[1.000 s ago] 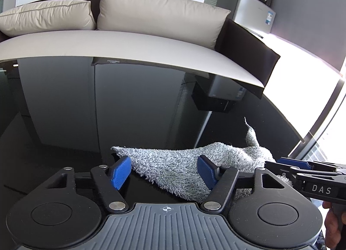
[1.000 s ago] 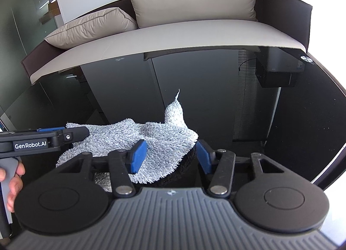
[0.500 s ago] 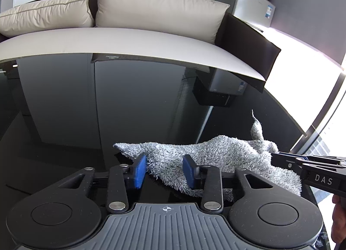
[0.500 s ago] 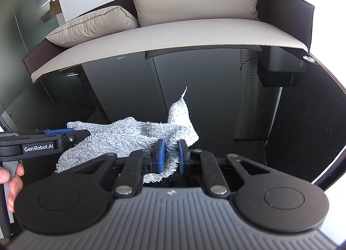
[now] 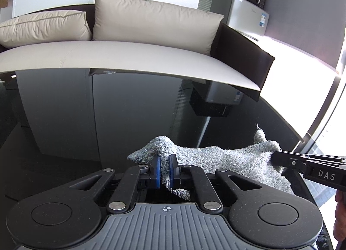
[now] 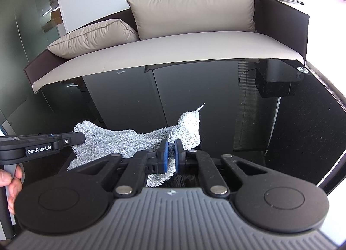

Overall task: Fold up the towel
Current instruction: 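Lower the left tool onto the grey towel edge and close it while the right tool grasps another edge, then lift the towel with both tools and stretch it open between them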

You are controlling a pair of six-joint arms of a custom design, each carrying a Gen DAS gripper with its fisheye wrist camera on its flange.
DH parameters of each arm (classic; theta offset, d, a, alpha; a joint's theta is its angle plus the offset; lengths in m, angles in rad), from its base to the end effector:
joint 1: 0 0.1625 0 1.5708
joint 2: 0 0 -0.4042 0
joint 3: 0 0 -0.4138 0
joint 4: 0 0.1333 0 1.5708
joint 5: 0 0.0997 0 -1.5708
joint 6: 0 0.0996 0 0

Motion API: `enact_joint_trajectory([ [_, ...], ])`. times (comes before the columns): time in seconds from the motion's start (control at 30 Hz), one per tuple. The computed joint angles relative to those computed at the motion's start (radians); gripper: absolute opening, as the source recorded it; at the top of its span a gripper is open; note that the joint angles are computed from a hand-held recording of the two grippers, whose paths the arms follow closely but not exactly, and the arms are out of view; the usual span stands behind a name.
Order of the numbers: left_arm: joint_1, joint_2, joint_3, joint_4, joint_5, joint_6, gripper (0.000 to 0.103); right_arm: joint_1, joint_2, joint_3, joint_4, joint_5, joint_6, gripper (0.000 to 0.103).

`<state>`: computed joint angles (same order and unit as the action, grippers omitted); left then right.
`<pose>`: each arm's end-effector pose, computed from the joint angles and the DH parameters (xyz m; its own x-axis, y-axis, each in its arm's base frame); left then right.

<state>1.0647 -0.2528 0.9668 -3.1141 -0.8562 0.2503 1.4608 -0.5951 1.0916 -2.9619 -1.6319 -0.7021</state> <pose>-0.2272 -0.8195 0.0153 -0.7860 0.0916 -0.6115 0.5389 0.5863 -0.6049 0.0344 -0.8474 0.2075 -0.7978 -0.2819 0.5329 -0.5849 0.5763 -0.5708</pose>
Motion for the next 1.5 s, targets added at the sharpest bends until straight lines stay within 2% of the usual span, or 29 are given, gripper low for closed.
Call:
enact_joint_trajectory([
  [0.4, -0.029, 0.014, 0.010, -0.115, -0.008, 0.074, 0.007, -0.007, -0.049, 0.066, -0.046, 0.025, -0.027, 0.006],
  [0.6, -0.045, 0.026, 0.006, -0.200, -0.012, 0.133, 0.007, -0.020, -0.063, 0.090, -0.096, 0.082, -0.019, 0.006],
  [0.8, -0.046, 0.037, -0.012, -0.114, 0.008, 0.101, 0.007, -0.022, -0.050, 0.048, 0.008, 0.021, 0.012, 0.007],
  [1.0, -0.042, 0.033, -0.001, -0.112, 0.001, 0.097, 0.007, -0.021, -0.042, 0.040, 0.012, 0.006, 0.003, 0.009],
  [1.07, -0.040, 0.030, 0.006, -0.112, 0.000, 0.093, 0.007, -0.023, -0.039, 0.031, 0.020, 0.003, 0.019, 0.024],
  [1.13, -0.038, 0.027, 0.009, -0.108, -0.001, 0.089, 0.007, -0.025, -0.035, 0.023, 0.027, 0.004, 0.032, 0.029],
  [1.23, -0.037, 0.026, 0.010, -0.104, -0.003, 0.086, 0.007, -0.027, -0.026, 0.006, 0.037, 0.002, 0.045, 0.044],
  [1.5, -0.035, 0.020, 0.023, -0.111, -0.004, 0.086, 0.007, -0.021, 0.028, -0.069, 0.071, -0.026, 0.044, 0.046],
])
